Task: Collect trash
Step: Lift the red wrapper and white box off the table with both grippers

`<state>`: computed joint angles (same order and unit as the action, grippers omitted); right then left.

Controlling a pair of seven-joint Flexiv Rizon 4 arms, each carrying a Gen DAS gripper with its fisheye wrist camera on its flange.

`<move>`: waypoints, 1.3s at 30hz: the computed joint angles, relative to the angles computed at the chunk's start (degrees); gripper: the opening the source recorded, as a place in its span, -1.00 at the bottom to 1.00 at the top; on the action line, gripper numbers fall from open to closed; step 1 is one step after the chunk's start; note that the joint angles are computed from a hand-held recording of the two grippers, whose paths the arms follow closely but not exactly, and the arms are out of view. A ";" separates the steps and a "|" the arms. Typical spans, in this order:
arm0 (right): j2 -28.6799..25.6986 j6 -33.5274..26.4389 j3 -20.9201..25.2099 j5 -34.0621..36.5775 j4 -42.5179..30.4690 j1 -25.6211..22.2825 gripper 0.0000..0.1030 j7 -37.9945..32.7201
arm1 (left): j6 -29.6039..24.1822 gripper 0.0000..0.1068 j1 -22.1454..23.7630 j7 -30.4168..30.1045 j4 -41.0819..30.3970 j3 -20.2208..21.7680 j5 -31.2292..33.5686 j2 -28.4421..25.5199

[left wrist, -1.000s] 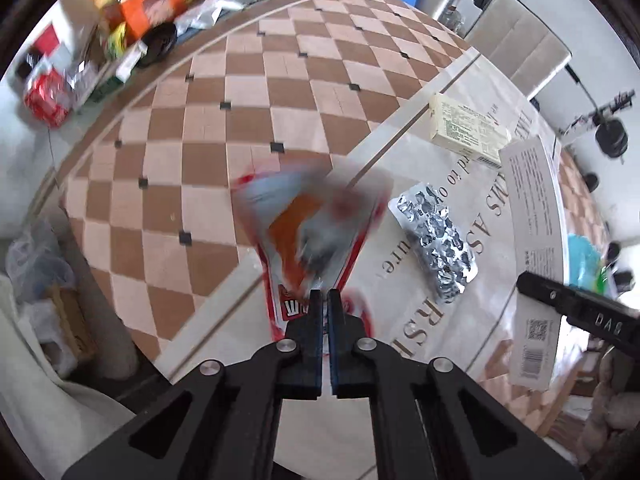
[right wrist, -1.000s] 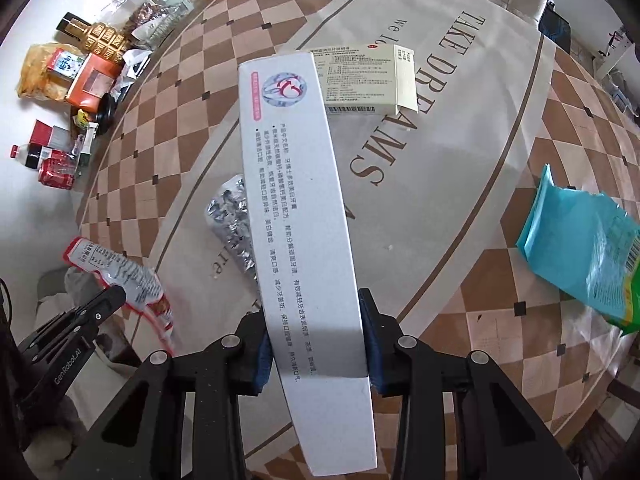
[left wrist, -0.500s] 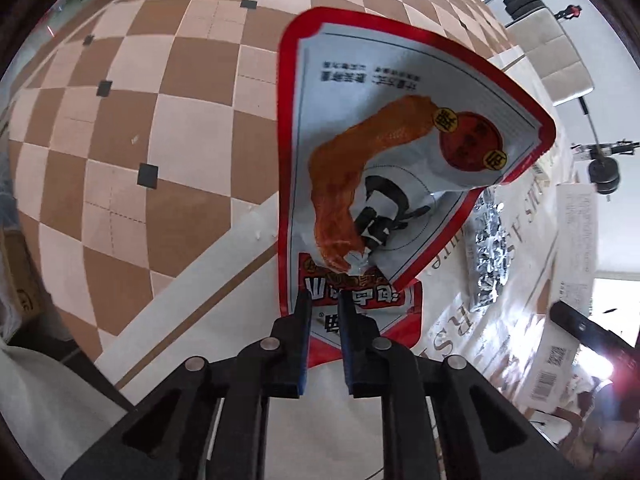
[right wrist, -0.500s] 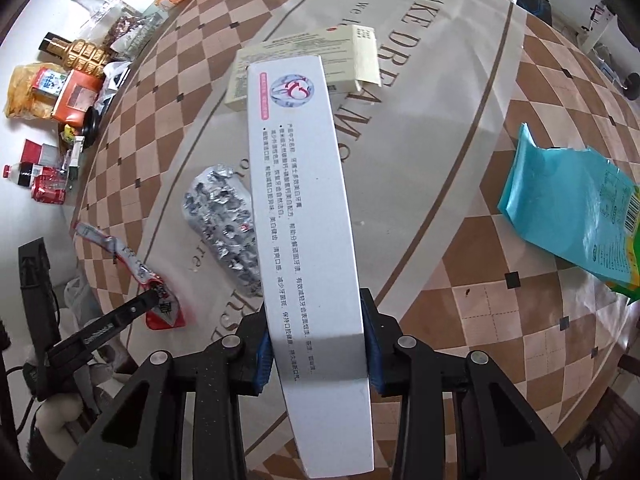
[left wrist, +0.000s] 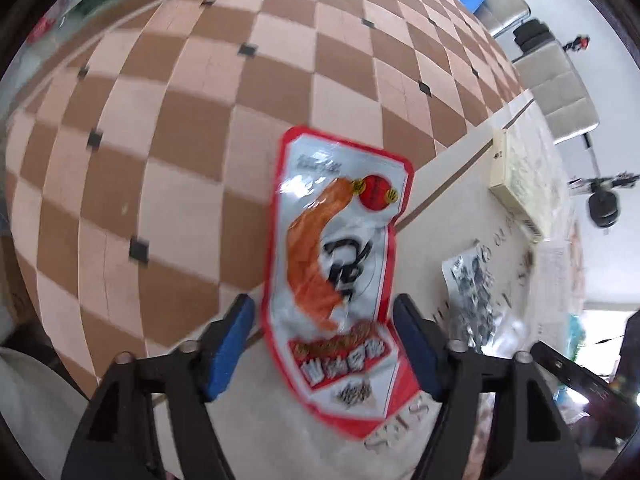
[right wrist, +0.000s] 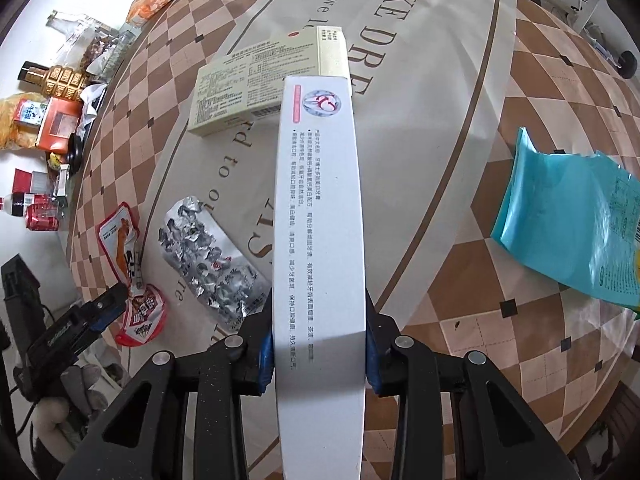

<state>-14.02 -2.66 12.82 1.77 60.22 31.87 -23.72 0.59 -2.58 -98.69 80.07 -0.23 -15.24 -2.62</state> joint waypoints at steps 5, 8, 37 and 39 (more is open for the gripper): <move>-0.51 -0.68 -0.19 -0.07 -0.23 -0.19 -0.28 -0.57 | -7.25 0.69 -2.88 -1.67 -8.96 -2.73 10.55 -4.96; -0.91 -1.00 -0.19 0.25 -0.22 -0.26 -0.28 -0.69 | -7.20 0.49 -5.25 -2.09 -10.27 -2.76 15.92 -5.29; -0.44 0.53 0.80 -2.31 -1.43 3.79 -0.29 0.23 | 0.96 -1.00 -3.19 8.34 -4.87 -1.25 11.40 6.57; -0.12 0.82 1.04 -2.76 -1.41 4.46 -0.29 0.82 | 1.54 -1.00 -3.05 8.98 -4.51 -1.25 10.87 7.63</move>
